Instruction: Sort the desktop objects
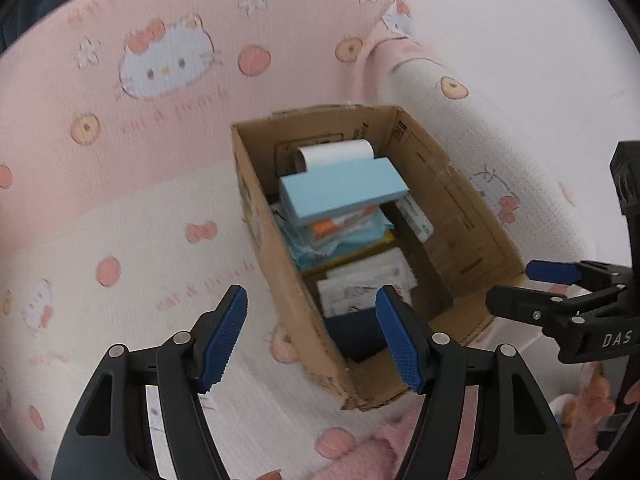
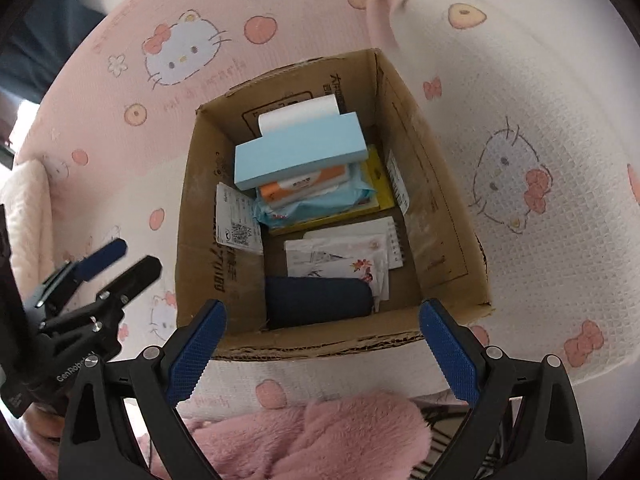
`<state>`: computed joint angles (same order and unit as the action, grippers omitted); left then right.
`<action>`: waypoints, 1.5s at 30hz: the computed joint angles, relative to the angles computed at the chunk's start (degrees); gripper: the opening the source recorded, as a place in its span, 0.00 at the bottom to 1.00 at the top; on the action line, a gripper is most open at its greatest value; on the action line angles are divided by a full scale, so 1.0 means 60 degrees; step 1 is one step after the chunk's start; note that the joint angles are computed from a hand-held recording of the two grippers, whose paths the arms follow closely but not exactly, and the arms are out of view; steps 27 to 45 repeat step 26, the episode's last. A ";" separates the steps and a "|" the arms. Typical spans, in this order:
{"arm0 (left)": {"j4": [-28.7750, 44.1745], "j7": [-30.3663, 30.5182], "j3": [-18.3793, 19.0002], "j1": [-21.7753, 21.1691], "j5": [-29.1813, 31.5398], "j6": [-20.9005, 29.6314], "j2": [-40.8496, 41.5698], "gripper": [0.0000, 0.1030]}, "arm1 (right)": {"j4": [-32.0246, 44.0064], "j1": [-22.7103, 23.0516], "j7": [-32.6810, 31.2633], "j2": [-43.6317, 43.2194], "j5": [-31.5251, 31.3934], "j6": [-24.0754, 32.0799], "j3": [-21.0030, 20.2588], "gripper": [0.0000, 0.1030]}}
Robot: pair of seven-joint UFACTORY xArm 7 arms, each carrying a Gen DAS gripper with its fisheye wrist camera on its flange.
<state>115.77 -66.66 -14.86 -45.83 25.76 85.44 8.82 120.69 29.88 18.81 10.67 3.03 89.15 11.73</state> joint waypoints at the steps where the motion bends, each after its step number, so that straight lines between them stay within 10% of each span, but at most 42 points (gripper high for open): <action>1: -0.0183 -0.0081 0.0028 0.0108 -0.0225 -0.0302 -0.0115 0.69 | 0.0278 0.0108 0.0001 0.0138 -0.0264 0.0173 0.0015 0.94; 21: 0.1575 0.0744 0.0583 -0.1084 0.1656 0.1087 0.0799 0.74 | 0.4417 0.1884 -0.0787 0.2355 -0.1663 0.2246 -0.0760 0.94; 45: 0.1275 0.0808 0.0501 -0.0886 0.1391 0.0604 0.0608 0.73 | 0.4128 0.1932 -0.0693 0.2226 -0.1582 0.2167 -0.0852 0.94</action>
